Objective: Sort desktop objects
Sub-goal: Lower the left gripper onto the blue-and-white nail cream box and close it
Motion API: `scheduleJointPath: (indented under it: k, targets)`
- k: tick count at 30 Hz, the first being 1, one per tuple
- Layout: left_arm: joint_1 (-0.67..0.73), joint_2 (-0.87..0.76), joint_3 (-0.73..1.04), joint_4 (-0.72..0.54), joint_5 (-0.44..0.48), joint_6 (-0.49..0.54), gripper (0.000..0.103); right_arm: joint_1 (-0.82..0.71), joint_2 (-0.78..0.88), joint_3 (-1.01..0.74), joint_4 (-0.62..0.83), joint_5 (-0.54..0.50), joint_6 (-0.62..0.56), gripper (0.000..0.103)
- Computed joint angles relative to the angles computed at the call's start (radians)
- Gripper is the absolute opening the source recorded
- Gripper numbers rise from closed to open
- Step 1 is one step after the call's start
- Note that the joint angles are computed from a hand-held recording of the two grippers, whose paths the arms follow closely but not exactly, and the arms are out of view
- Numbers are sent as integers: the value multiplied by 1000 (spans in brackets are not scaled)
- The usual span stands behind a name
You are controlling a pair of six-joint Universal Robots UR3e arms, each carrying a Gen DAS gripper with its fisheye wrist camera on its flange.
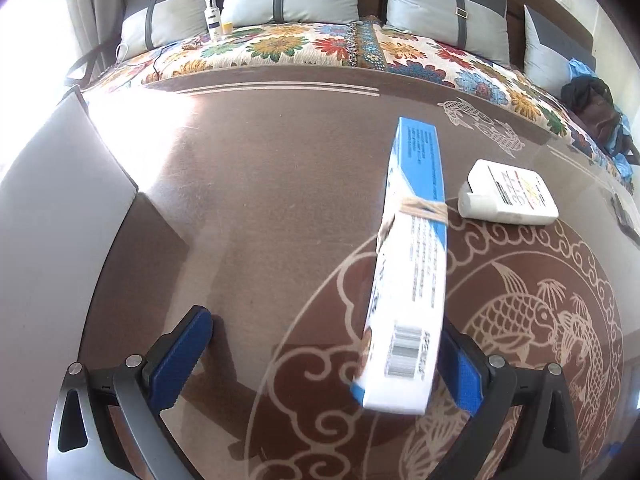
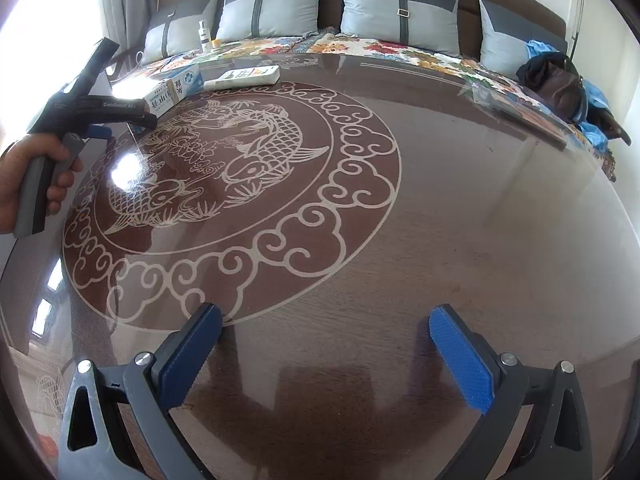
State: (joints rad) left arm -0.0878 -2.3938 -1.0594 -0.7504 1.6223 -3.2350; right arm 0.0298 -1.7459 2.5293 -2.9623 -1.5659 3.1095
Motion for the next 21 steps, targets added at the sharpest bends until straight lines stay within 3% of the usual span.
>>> scheduleJointPath:
  k: [5,6,7,8,10,14,21]
  targets:
    - [-8,-114,196,-54,6,1,103,1,4,-6,4,0,0,103]
    - [-10,-117,196,-35,3,10,97,2,5,-8,5,-1,1,103]
    - [-13,-112,178,2,0,21,76,2,4,-8,5,-1,1,103]
    - [-15,-103,159,33,-7,33,48,2,4,-9,6,-1,1,103]
    - [-22,-93,155,25,-13,54,23,4,4,-10,7,-2,2,103]
    - [-40,20,-56,125,-18,82,23,4,6,-10,6,-2,3,103]
    - [-14,453,-749,354,-107,47,23,4,6,-10,6,-2,3,103]
